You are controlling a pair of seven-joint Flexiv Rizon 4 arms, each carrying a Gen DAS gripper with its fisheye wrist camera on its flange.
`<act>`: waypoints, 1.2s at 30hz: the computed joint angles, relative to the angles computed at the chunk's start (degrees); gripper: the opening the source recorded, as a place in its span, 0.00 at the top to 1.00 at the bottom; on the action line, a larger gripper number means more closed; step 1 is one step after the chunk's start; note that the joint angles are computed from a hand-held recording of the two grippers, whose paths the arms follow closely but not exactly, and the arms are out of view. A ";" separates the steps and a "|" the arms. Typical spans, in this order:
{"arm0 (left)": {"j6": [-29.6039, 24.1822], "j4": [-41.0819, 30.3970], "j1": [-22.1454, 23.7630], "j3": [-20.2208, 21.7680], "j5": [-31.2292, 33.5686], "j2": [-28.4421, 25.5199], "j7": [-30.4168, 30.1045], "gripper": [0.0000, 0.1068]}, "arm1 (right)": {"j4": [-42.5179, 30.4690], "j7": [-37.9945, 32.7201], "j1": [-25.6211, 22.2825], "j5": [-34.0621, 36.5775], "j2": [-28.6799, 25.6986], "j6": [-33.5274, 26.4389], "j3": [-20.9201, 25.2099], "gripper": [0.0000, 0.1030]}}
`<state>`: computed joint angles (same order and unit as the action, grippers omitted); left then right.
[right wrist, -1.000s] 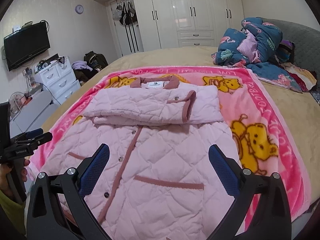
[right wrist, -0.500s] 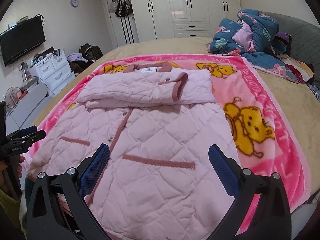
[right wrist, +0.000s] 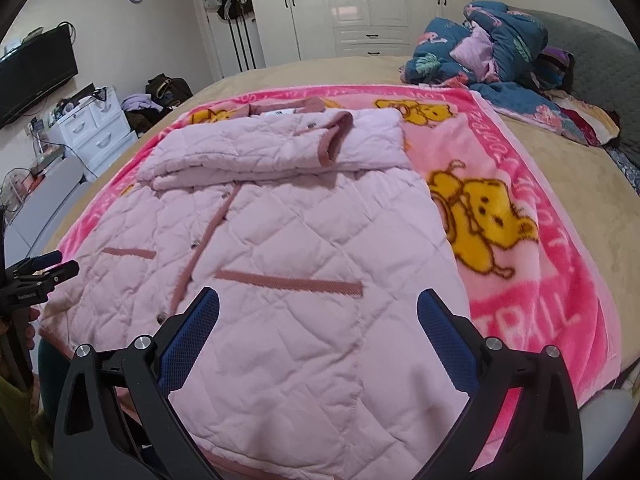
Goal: Fold large clothes
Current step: 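Lower both tools onto the ribbed hem of the jacket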
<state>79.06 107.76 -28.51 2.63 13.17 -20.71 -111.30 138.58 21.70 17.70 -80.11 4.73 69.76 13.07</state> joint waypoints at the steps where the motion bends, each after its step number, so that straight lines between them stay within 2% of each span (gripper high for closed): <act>1: -0.17 0.20 -0.08 0.30 0.19 0.01 -0.28 0.11 | 0.31 0.10 -0.05 0.13 0.15 -0.06 0.02 0.04; 15: -1.26 3.90 1.38 2.25 3.23 1.82 -4.69 0.11 | 4.57 -0.69 -1.00 3.69 2.70 -0.34 0.72 0.04; 23: -1.62 6.46 3.89 1.85 3.34 2.76 -5.83 0.11 | 5.79 -1.88 -0.81 5.83 3.21 -0.78 1.29 0.04; 28: 0.13 9.93 7.22 -0.61 -0.54 3.51 -3.19 0.11 | 6.46 -2.06 -0.91 6.41 3.73 -0.56 1.45 0.04; 33: 4.41 15.61 12.59 -6.81 -10.74 3.86 5.30 0.11 | 7.07 -2.31 -1.00 7.16 4.12 -0.17 1.59 0.04; 35: 5.54 16.49 12.02 -6.58 -12.16 3.85 6.73 0.13 | 7.54 -2.54 -1.11 7.58 4.34 0.26 1.61 0.04; 36: 5.86 16.66 11.26 -5.88 -12.28 3.86 6.79 0.18 | 7.79 -2.72 -1.14 7.95 4.43 0.47 1.65 0.04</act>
<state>84.92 124.42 -17.25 -3.24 0.89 -16.85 -104.51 146.37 18.98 16.56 -72.16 9.16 70.23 14.72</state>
